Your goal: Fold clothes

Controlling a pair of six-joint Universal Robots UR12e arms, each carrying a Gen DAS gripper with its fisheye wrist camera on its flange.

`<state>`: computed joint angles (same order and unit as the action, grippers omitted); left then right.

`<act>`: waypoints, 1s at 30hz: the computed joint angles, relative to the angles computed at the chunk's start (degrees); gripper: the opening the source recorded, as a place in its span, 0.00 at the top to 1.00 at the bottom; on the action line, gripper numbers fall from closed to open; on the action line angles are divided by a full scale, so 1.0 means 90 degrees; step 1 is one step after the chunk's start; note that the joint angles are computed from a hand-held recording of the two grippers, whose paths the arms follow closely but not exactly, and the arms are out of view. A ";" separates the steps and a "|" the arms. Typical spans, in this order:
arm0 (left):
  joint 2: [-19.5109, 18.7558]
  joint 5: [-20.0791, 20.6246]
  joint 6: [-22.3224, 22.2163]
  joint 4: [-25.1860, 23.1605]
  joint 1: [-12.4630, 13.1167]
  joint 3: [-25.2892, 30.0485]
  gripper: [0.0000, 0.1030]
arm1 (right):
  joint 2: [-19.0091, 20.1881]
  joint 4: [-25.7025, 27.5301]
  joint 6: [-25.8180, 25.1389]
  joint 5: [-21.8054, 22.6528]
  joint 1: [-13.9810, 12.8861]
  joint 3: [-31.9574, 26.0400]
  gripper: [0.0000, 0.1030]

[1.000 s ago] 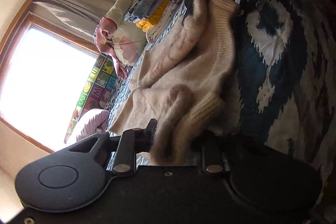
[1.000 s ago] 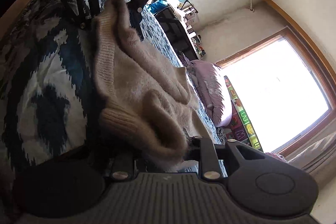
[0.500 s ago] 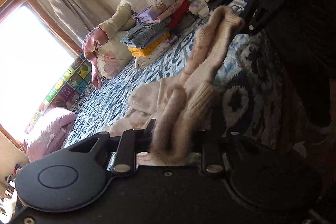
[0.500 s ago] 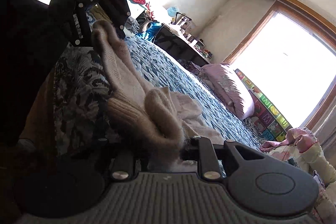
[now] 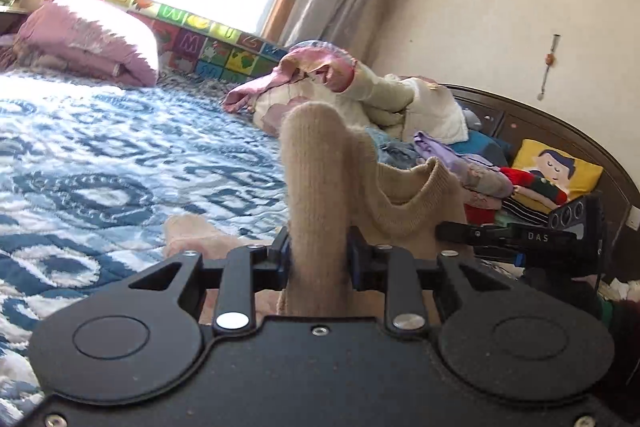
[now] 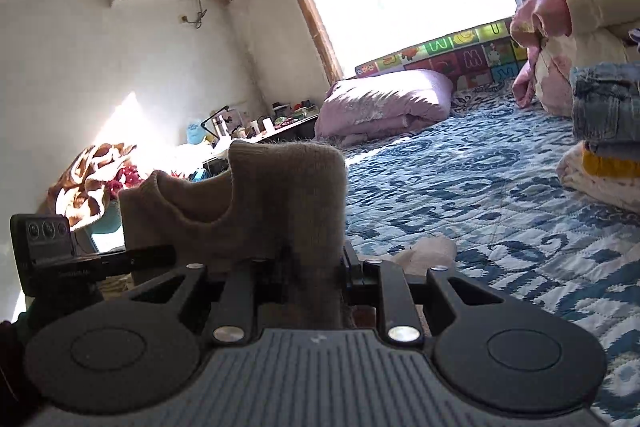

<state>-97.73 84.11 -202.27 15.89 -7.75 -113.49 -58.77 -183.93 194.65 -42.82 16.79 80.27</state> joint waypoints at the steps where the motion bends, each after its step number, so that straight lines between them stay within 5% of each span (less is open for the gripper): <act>1: -0.0016 0.0042 -0.0211 -0.0269 0.0023 0.0039 0.71 | 0.0165 0.0100 0.0273 -0.0133 0.0056 -0.0157 0.62; 3: 0.0021 0.0017 -0.0519 -0.0413 0.0058 -0.0060 0.69 | 0.0311 0.0424 0.0441 -0.0296 0.0128 -0.0257 0.45; 5: 0.0156 -0.0166 -0.0750 -0.0500 0.0105 -0.0242 0.53 | 0.0372 0.0442 0.0728 -0.0189 0.0117 -0.0181 0.42; 10: 0.0387 -0.0675 -0.1092 -0.0580 0.0277 -0.0542 0.43 | 0.0239 0.0839 0.0787 0.0376 -0.0006 0.0145 0.29; 12: 0.0367 -0.0598 -0.1052 -0.0463 0.0268 -0.0556 0.53 | 0.0217 0.0983 0.0646 0.0538 -0.0017 0.0213 0.31; 13: 0.0356 -0.0457 -0.0973 -0.0424 0.0230 -0.0548 0.68 | 0.0188 0.1020 0.0566 0.0568 -0.0016 0.0278 0.43; 14: 0.0318 -0.0332 -0.0852 -0.0435 0.0192 -0.0491 0.71 | 0.0189 0.1028 0.0542 0.0625 -0.0019 0.0306 0.58; 17: 0.0085 -0.0072 -0.0271 -0.0132 0.0124 -0.0227 0.80 | 0.0236 0.0525 0.0731 0.0614 -0.0009 0.0288 0.80; 20: -0.0178 -0.0193 -0.0215 0.0581 0.0240 -0.0004 0.81 | 0.0324 -0.0117 0.1066 0.0461 0.0016 0.0191 0.81; 24: -0.0470 -0.0141 -0.0217 0.0757 0.0364 0.0317 0.82 | 0.0674 -0.0816 0.1672 0.0120 0.0077 -0.0310 0.82; 30: -0.0818 -0.0325 -0.0347 0.0614 0.0550 0.0621 0.82 | 0.1125 -0.0731 0.2090 -0.0100 0.0129 -0.0934 0.82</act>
